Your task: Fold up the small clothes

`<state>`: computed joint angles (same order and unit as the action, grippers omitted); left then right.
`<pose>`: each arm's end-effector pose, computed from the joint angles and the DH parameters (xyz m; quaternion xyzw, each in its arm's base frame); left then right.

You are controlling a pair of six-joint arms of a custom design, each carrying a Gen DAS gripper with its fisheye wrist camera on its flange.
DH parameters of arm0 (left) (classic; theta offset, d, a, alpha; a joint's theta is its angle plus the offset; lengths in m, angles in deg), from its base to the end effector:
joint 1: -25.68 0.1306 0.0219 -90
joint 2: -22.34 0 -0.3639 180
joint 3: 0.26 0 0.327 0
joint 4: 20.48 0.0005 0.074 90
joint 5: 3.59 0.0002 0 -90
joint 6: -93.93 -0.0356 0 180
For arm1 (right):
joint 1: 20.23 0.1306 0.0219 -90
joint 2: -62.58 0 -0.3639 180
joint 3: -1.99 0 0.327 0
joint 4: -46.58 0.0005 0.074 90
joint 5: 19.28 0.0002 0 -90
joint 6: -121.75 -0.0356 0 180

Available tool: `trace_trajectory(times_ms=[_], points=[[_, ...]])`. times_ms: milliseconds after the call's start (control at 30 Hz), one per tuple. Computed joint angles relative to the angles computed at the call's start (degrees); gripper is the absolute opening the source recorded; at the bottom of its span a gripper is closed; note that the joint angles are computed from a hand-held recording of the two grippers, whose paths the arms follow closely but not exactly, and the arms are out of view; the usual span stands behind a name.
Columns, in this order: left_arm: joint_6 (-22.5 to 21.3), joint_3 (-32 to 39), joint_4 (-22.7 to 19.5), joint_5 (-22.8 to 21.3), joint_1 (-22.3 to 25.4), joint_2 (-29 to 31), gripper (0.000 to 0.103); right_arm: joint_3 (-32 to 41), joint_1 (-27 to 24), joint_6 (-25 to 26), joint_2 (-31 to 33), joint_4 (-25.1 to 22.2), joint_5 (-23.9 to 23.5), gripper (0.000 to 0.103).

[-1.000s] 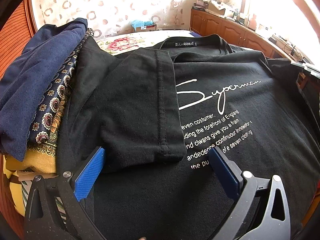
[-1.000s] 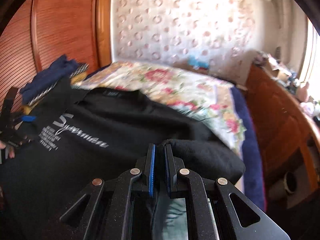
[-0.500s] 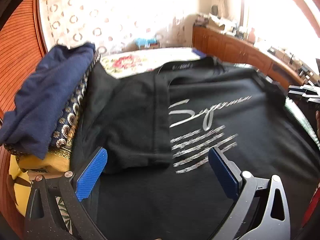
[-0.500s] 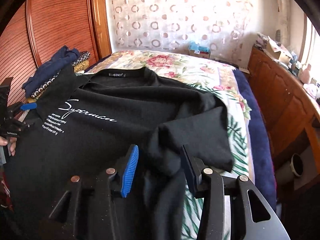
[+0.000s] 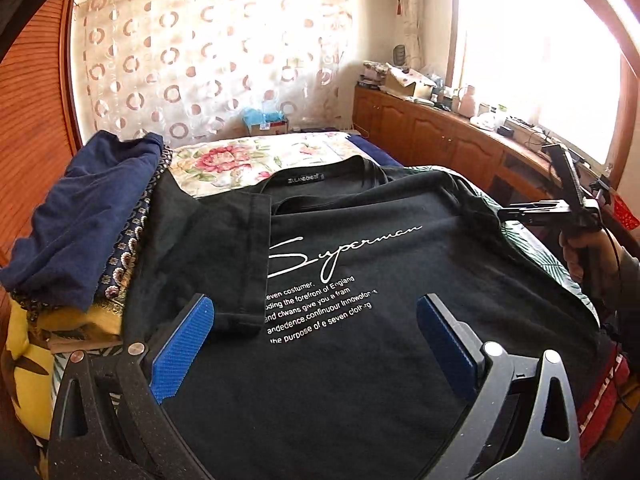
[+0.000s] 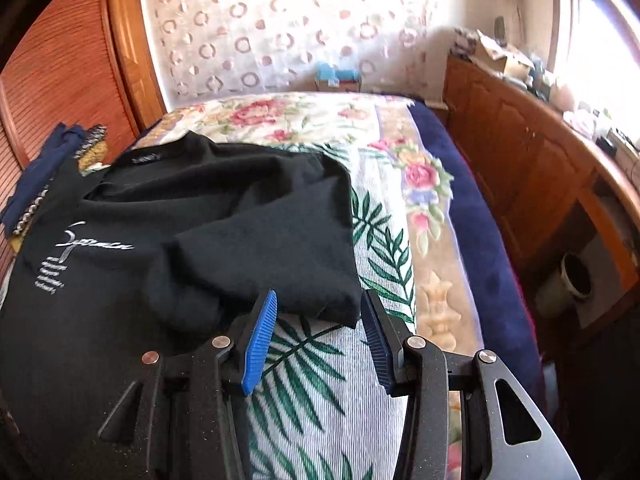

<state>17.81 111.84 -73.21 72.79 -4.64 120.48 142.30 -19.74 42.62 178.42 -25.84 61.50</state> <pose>0.4143 -0.2331 0.5016 0.0773 0.8935 -0.0624 0.4380 0.5510 0.0099 0.5124 -0.1208 0.9230 0.0424 0.3629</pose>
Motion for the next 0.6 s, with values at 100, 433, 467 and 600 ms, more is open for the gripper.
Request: trace_trajectory(times_ms=[100,433,467,600], points=[[-0.6,-0.1,0.0,-0.8,-0.3,-0.1,0.102,3.5,0.6,0.4,2.8,-2.6,1.4,0.046],[0.6,-1.1,0.6,-0.3,-0.4,-0.8,0.102,4.9,3.1,7.0,2.7,-1.0,2.4,0.006],[0.8,-1.2,0.7,-0.2,-0.3,-0.9,0.102,5.5,3.4,7.2,3.0,-0.3,2.0,0.006],[1.3,-1.6,1.2,-0.1,-0.2,-1.2,0.102,15.5,5.7,7.2,6.2,-4.1,-0.4,0.006]])
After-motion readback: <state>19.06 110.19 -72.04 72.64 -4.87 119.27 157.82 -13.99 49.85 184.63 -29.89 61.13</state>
